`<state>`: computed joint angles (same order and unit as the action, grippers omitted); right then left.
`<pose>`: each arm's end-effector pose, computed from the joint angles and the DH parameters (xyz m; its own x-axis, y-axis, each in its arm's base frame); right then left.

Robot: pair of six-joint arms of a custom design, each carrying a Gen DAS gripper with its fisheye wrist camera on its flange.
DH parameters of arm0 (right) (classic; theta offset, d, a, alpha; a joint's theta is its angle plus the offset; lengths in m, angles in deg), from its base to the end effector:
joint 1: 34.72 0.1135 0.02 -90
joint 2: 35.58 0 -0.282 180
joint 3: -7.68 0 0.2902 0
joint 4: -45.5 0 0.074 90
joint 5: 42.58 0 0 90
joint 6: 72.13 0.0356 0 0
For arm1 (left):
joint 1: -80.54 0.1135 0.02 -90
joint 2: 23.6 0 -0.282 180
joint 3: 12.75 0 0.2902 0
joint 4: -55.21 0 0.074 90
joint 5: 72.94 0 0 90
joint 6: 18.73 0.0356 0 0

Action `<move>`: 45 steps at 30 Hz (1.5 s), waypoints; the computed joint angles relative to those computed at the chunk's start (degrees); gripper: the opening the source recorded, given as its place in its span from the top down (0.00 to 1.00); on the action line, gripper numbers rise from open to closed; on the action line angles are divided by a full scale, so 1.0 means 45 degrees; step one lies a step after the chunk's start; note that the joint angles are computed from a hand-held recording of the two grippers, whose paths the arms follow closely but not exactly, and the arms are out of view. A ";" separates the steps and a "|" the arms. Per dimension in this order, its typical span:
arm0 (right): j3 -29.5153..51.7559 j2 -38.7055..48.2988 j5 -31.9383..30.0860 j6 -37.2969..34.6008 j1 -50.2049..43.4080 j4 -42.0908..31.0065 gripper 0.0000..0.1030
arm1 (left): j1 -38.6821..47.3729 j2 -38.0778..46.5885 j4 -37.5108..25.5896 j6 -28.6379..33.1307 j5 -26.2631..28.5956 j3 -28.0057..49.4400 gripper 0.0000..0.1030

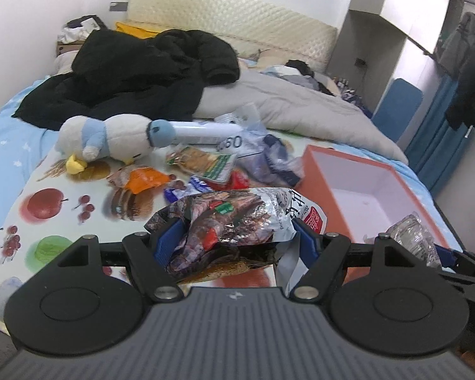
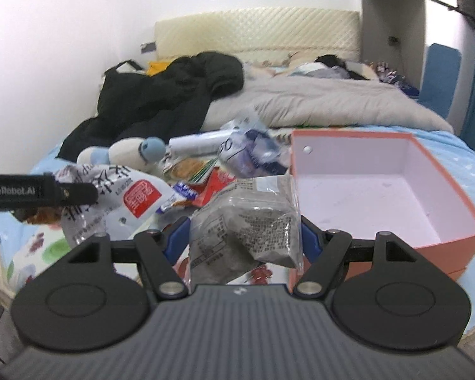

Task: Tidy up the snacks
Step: 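Lift the clear packet with the right tool while the left tool lifts the fish-snack bag, then lower both held packets into the pink box and open both tools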

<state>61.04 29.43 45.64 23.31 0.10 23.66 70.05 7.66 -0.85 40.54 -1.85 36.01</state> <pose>0.2263 0.1588 0.2500 -0.5071 -0.2373 -0.8286 -0.5464 0.8320 0.0961 0.1397 -0.0141 0.2800 -0.4875 -0.4014 -0.7754 -0.3793 0.8973 -0.2259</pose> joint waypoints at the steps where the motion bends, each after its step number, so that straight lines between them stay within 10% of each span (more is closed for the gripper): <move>1: -0.0016 -0.0219 0.0023 0.0005 -0.0088 -0.0122 0.29 | -0.0360 0.0102 -0.0047 -0.0198 -0.0201 0.0116 0.24; 16: 0.0008 -0.2013 -0.0749 -0.0163 -0.3377 -0.1927 0.29 | -0.4197 0.4354 0.1969 -0.1495 -0.0993 0.2026 0.24; 45: 0.5759 0.8168 -0.2429 -0.1200 -0.6238 0.0239 0.29 | -0.1205 1.7352 0.4573 0.2361 0.2876 1.0642 0.24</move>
